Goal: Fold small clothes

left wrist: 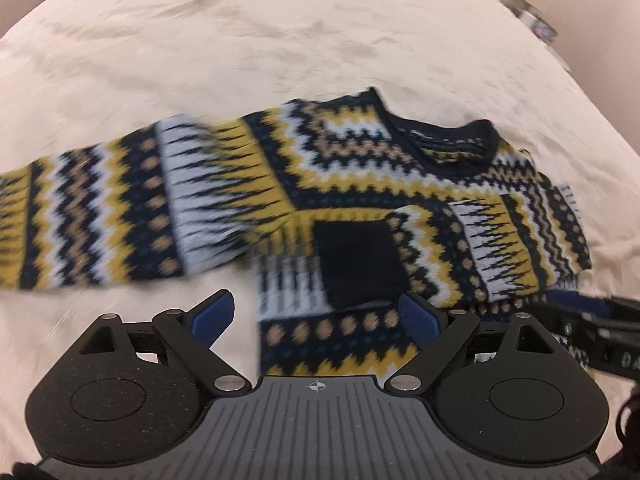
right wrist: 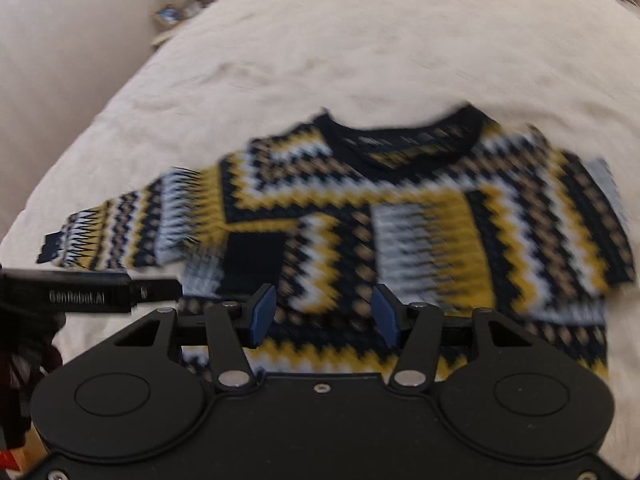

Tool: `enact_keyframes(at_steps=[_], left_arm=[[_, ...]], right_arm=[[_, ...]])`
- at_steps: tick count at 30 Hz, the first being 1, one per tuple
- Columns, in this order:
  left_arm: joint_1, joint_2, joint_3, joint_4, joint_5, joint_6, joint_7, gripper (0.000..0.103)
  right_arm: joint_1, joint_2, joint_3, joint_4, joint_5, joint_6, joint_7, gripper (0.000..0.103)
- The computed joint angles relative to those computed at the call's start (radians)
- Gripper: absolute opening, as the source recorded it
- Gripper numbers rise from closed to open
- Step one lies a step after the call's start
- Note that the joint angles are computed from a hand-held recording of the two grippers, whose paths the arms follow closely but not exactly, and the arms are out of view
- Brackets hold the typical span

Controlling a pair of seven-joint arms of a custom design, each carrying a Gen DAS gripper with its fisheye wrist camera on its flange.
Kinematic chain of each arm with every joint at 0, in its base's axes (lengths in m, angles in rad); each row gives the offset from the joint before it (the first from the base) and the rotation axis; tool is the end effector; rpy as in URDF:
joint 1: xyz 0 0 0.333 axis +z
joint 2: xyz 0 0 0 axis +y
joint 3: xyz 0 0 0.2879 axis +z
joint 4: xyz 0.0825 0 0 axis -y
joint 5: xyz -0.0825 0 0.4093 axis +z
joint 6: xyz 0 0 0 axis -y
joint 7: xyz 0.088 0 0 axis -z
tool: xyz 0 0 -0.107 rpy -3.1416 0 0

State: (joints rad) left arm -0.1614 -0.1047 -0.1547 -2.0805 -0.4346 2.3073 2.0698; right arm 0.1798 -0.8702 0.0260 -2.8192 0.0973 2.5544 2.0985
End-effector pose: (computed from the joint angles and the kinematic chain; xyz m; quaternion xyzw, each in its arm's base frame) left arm 0.5477 -0.1899 0.4708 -0.4634 0.8539 -0.2367 0.0132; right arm 0.3697 0.0750 0.4692 -0.5315 0.7924 -0.0966 0.2833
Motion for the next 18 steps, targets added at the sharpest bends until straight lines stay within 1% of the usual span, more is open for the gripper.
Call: enact_keyframes(at_steps=[2, 5, 7, 9, 11, 12, 15, 18], left_arm=[[-0.013, 0.012, -0.005, -0.006, -0.041, 0.03, 0.054, 0.089], [-0.028, 0.035, -0.018, -0.009, -0.058, 0.076, 0.091, 0.089], [-0.032, 0.061, -0.026, 0.003, -0.053, 0.086, 0.084, 0.088], [-0.033, 0.087, -0.035, 0.016, -0.022, 0.09, 0.042, 0.087], [-0.032, 0.108, -0.04, 0.025, 0.005, 0.098, -0.004, 0.08], [-0.031, 0.117, -0.042, 0.028, 0.013, 0.104, -0.024, 0.079], [-0.026, 0.138, -0.046, 0.039, 0.004, 0.105, -0.061, 0.07], [-0.021, 0.143, -0.051, 0.044, -0.01, 0.106, -0.073, 0.053]], right_arm=[[-0.016, -0.037, 0.008, -0.019, -0.004, -0.039, 0.022, 0.061], [-0.032, -0.087, 0.011, -0.044, -0.006, -0.087, 0.056, 0.061], [-0.035, -0.111, 0.01, -0.057, -0.007, -0.108, 0.07, 0.061], [-0.035, -0.132, 0.009, -0.067, -0.008, -0.126, 0.078, 0.061], [-0.032, -0.144, 0.001, -0.076, -0.005, -0.133, 0.08, 0.061], [-0.032, -0.147, -0.002, -0.08, -0.003, -0.134, 0.079, 0.061], [-0.029, -0.149, -0.012, -0.09, 0.007, -0.13, 0.077, 0.061], [-0.026, -0.143, -0.02, -0.095, 0.015, -0.124, 0.07, 0.061]])
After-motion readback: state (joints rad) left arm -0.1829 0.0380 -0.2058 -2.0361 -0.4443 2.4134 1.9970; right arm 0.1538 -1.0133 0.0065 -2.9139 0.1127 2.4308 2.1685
